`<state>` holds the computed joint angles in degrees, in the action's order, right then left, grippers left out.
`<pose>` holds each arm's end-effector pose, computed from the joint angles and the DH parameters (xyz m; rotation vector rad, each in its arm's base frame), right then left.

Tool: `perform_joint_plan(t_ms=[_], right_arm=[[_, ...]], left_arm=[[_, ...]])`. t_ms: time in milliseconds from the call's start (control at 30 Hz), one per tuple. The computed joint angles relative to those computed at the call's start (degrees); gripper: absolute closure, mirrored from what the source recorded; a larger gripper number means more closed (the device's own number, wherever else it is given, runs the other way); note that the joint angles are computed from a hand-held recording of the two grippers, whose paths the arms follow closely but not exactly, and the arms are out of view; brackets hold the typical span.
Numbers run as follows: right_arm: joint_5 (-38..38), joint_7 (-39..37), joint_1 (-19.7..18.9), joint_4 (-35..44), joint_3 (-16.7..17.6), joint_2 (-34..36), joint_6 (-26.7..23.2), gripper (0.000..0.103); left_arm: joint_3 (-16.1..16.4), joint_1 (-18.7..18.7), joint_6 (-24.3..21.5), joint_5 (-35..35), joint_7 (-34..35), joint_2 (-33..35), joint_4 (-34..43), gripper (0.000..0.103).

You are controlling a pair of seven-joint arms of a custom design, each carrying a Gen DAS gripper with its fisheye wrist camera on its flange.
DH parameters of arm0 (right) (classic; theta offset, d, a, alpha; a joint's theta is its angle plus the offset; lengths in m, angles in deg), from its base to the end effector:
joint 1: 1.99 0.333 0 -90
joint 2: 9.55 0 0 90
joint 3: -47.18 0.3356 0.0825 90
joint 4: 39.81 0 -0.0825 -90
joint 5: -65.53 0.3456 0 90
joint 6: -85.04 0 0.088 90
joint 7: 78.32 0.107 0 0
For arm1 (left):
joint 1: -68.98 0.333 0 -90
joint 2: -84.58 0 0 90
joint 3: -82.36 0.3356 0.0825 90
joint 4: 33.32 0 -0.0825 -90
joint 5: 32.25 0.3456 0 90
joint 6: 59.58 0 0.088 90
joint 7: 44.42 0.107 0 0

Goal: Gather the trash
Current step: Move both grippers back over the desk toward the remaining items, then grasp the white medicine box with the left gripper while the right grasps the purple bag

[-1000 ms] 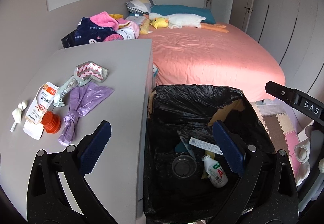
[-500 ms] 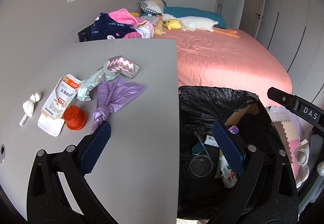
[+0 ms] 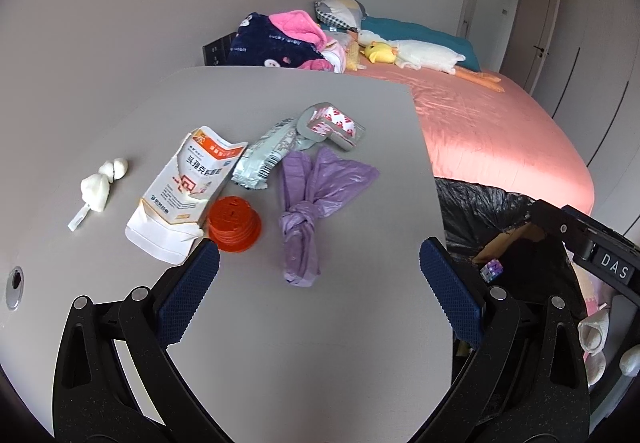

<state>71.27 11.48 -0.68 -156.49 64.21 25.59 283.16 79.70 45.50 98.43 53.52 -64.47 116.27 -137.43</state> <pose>0.6138 0.1631 0.2955 -1.7346 1.5875 -0.4517 0.5589 -0.3166 0.2937 -1.8648 1.6209 -0.7460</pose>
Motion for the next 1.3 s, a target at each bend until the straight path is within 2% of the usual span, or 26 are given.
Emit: perform_joint_plan(t_ms=[167,533,633,700,900,1133,1300], right_arm=[[1.68,-1.42,4.72,2.5,-2.48,1.06,-2.34,0.029],[6.27,-5.45,11.68,9.1,-5.25,4.18,-7.22,0.029],[7.28,-6.49,12.79,11.29,-5.38,5.31,-8.82,0.029],[7.98,-7.02,13.66,12.86,-5.65,6.11,-9.81,0.029],[9.67,-8.46,15.68,17.21,-6.28,8.39,-13.02,0.029],[11.3,-8.78,18.22,22.53,-7.76,10.77,-17.05,0.037],[11.52,-7.66,21.5,26.59,-10.56,12.65,-19.57,0.041]], left_arm=[[0.64,1.52,0.67,1.29,-1.53,-1.0,-1.56,0.006],[0.41,6.36,2.25,5.32,-6.44,-1.62,-3.48,0.006],[0.43,7.19,1.79,4.41,-4.95,-1.32,-3.38,0.008],[0.5,8.05,2.59,3.28,-3.59,-0.87,-3.1,0.016],[1.76,9.73,5.98,-1.17,1.53,1.1,-1.6,0.027],[4.0,10.38,9.86,-6.57,6.88,3.32,0.26,0.029],[5.79,10.37,12.46,-12.48,11.27,5.03,0.97,0.029]])
